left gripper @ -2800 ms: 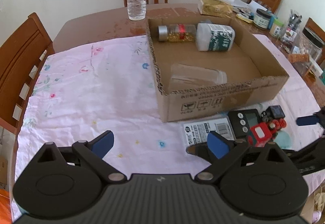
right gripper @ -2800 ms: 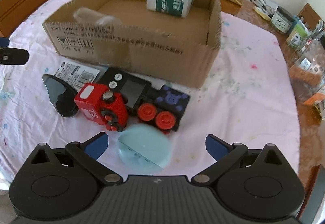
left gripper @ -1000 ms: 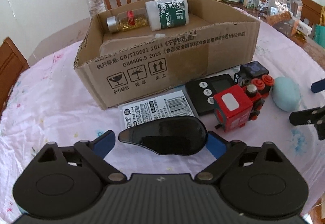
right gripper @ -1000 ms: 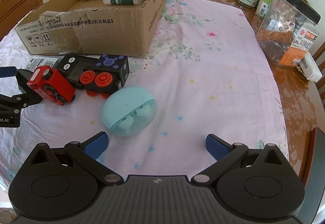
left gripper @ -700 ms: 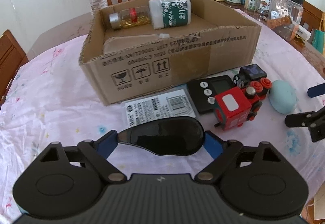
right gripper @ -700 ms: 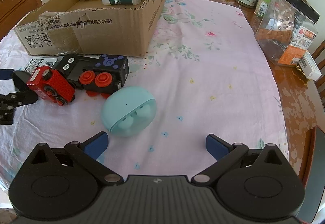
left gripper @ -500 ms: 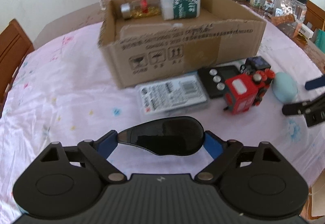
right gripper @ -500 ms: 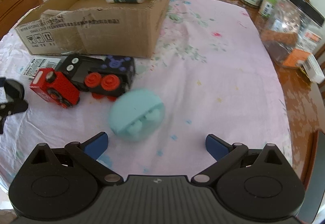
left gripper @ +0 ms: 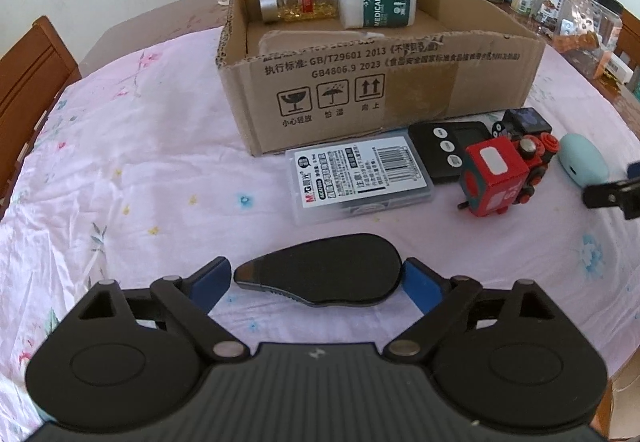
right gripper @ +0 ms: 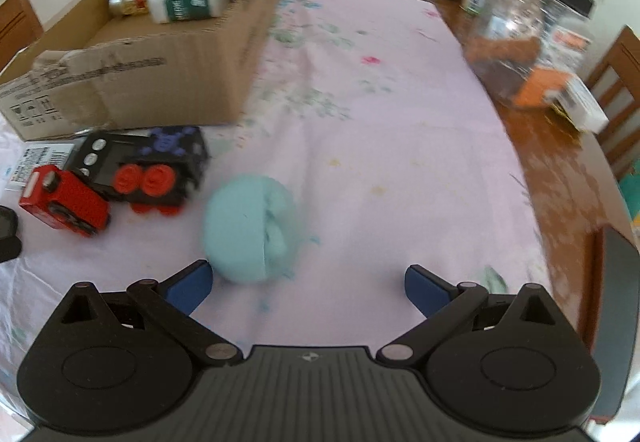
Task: Organize rigid objects
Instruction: 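Grasp the teal round case with the right tool while the left tool grasps the black oval case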
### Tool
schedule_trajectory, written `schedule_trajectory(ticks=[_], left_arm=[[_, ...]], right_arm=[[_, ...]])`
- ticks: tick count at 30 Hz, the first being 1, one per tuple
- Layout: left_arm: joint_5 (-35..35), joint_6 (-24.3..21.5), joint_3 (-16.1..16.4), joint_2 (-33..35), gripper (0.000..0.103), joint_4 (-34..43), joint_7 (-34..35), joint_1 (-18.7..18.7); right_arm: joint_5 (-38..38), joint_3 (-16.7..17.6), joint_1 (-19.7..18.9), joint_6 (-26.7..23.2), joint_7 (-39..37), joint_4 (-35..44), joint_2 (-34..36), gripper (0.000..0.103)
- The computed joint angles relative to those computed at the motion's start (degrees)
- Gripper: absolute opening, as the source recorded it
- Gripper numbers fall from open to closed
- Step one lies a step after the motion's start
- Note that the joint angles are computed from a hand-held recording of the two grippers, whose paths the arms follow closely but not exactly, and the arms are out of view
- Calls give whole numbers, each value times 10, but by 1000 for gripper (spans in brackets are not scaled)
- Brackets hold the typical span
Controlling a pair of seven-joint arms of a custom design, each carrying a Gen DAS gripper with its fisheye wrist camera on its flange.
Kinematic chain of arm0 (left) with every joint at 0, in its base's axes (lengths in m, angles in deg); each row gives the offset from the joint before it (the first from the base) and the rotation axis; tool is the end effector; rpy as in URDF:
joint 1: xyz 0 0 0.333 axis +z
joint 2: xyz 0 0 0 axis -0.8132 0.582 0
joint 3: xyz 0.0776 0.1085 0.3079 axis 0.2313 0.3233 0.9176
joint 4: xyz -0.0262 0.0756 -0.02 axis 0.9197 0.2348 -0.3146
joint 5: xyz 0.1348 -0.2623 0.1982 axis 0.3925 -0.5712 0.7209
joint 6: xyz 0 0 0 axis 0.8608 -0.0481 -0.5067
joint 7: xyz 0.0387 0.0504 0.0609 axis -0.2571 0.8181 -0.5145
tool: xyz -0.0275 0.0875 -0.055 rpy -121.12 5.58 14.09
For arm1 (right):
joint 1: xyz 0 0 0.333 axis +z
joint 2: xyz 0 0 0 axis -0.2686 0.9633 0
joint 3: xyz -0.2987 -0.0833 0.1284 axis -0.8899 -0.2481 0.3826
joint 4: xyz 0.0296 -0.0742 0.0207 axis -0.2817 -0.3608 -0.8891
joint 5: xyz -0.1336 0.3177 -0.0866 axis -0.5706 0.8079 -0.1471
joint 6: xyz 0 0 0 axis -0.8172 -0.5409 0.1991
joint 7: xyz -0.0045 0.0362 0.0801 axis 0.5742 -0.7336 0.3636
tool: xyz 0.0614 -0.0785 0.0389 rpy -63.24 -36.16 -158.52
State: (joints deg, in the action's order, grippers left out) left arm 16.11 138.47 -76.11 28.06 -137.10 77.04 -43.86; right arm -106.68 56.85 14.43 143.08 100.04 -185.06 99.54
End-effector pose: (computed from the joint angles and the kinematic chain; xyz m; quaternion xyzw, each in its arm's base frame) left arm 0.7471 -0.0783 0.2771 -0.3718 0.8813 -0.2537 0.1436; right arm 0.6113 0.1769 0.2800 -0.4882 0.8379 -0.2176 0.1104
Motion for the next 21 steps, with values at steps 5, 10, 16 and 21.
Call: schedule_trajectory(ticks=[5,10,16,21], left_arm=[[-5,-11,5,3,94,9,-18,-4],[-7,-22,11,4,94,17,-32,-9],[-10,-24,14,7,94,21,-41,-11],[-8,-19,17,7,95,20,-49,-14]], right_arm=[[-14,1,4,-8,-7,3,-1,103],[-20,6,-4,31,-48,25,19,96],[16,5,-15,81,-131,25,25,86],[63,24,-35,96,-212,22,22,81]])
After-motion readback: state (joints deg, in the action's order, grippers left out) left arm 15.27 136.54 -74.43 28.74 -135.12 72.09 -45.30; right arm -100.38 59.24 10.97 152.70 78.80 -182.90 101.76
